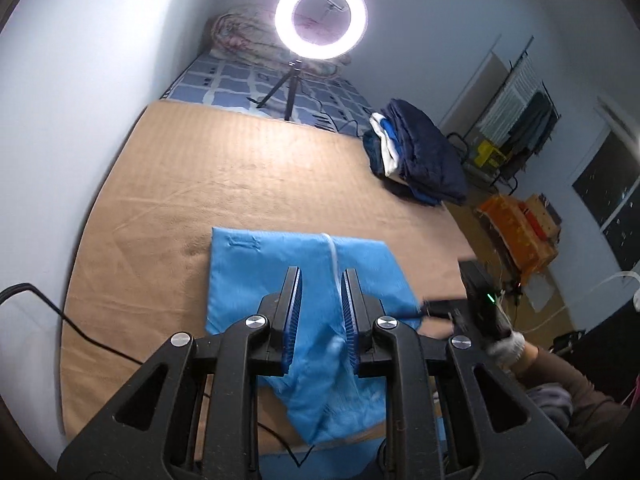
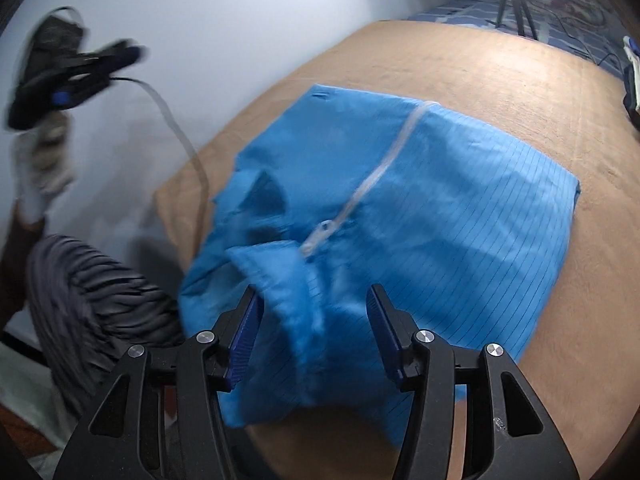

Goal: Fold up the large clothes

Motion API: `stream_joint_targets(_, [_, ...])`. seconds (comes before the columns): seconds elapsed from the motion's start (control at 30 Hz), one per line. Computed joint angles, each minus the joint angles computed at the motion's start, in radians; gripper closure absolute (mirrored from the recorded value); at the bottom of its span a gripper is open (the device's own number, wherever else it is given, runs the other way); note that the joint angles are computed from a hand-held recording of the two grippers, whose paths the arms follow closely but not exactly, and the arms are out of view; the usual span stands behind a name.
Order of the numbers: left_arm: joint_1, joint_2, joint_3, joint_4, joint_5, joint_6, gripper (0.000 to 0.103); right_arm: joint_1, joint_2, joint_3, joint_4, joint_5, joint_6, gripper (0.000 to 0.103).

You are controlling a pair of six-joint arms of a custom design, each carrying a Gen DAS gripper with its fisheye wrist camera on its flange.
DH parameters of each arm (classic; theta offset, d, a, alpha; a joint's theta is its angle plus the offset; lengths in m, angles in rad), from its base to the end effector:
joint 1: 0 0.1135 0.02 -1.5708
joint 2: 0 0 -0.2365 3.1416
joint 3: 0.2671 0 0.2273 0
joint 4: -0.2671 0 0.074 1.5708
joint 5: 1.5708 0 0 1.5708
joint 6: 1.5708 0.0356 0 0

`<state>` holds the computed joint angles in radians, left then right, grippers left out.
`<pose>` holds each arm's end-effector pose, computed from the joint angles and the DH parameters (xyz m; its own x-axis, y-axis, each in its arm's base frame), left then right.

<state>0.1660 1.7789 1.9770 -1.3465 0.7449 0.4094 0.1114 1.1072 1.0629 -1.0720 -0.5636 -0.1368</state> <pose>0.3128 0.0279 0.3555 -0.7645 0.1686 -0.6222 0.4981 0.7672 -0.4040 0.1784 0.0391 0.2817 -0.8400 -0.2099 -0.5004 -0.4458 0.7928 0.4156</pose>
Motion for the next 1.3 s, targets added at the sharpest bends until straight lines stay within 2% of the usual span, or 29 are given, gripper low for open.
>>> stream_joint_targets(0.07, [-0.004, -0.069, -0.099, 0.006, -0.007, -0.006, 0.085, 0.008, -0.011, -0.034, 0.058, 0.11, 0.043, 0.054])
stream_joint_targets(0.2, [-0.048, -0.221, -0.387, 0.11, -0.038, -0.036, 0.085, 0.002, -0.075, -0.064, 0.055, 0.173, 0.012, 0.059])
stream_joint_targets(0.23, [-0.081, -0.265, -0.5, 0.172, -0.049, -0.068, 0.085, -0.002, -0.092, -0.066, 0.052, 0.161, 0.01, 0.059])
stream_joint_targets(0.3, [-0.117, -0.293, -0.627, 0.23, -0.022, -0.111, 0.085, -0.041, -0.127, -0.057, 0.035, 0.102, -0.003, 0.059])
stream_joint_targets(0.33, [-0.152, -0.316, -0.725, 0.298, -0.002, -0.164, 0.085, -0.065, -0.14, -0.049, 0.03, 0.075, 0.0, 0.06])
stream_joint_targets(0.4, [-0.2, -0.344, -0.841, 0.399, 0.015, -0.235, 0.085, -0.112, -0.148, -0.028, 0.017, -0.004, -0.002, 0.068])
stream_joint_targets(0.47, [-0.278, -0.388, -0.967, 0.521, -0.011, -0.312, 0.085, -0.143, -0.144, -0.007, -0.006, -0.108, -0.017, 0.084])
stream_joint_targets(0.53, [-0.342, -0.419, -1.051, 0.615, -0.058, -0.363, 0.085, -0.117, -0.142, 0.004, -0.017, -0.137, -0.027, 0.089])
stream_joint_targets(0.63, [-0.42, -0.413, -1.141, 0.706, -0.14, -0.398, 0.085, -0.009, -0.138, -0.037, 0.036, -0.059, 0.021, 0.09])
stream_joint_targets(0.73, [-0.435, -0.391, -1.183, 0.71, -0.167, -0.37, 0.085, 0.07, -0.093, -0.126, 0.122, 0.05, 0.098, 0.09])
stream_joint_targets(0.8, [-0.416, -0.401, -1.183, 0.678, -0.168, -0.331, 0.085, 0.086, -0.069, -0.16, 0.126, 0.071, 0.113, 0.089])
stream_joint_targets(0.9, [-0.329, -0.44, -1.123, 0.564, -0.14, -0.22, 0.085, 0.024, -0.12, -0.157, 0.079, 0.026, 0.082, 0.089])
stream_joint_targets(0.97, [-0.246, -0.433, -1.028, 0.472, -0.134, -0.125, 0.08, -0.065, -0.147, -0.119, 0.018, -0.033, 0.043, 0.089])
stream_joint_targets(1.0, [-0.215, -0.411, -0.975, 0.445, -0.139, -0.089, 0.072, -0.114, -0.149, -0.09, -0.017, -0.058, 0.016, 0.089])
stream_joint_targets(1.03, [-0.179, -0.393, -0.935, 0.433, -0.151, -0.056, 0.068, -0.159, -0.145, -0.053, -0.042, -0.068, -0.008, 0.089])
stream_joint_targets(1.13, [-0.146, -0.253, -0.738, 0.427, -0.17, -0.058, 0.068, -0.218, -0.091, 0.04, -0.053, -0.038, -0.027, 0.089])
stream_joint_targets(1.23, [-0.148, -0.077, -0.509, 0.424, -0.161, -0.108, 0.068, -0.183, -0.049, 0.116, -0.045, 0.08, -0.045, 0.089])
stream_joint_targets(1.3, [-0.17, 0.016, -0.379, 0.44, -0.162, -0.143, 0.068, -0.174, -0.012, 0.156, -0.023, 0.104, -0.03, 0.089])
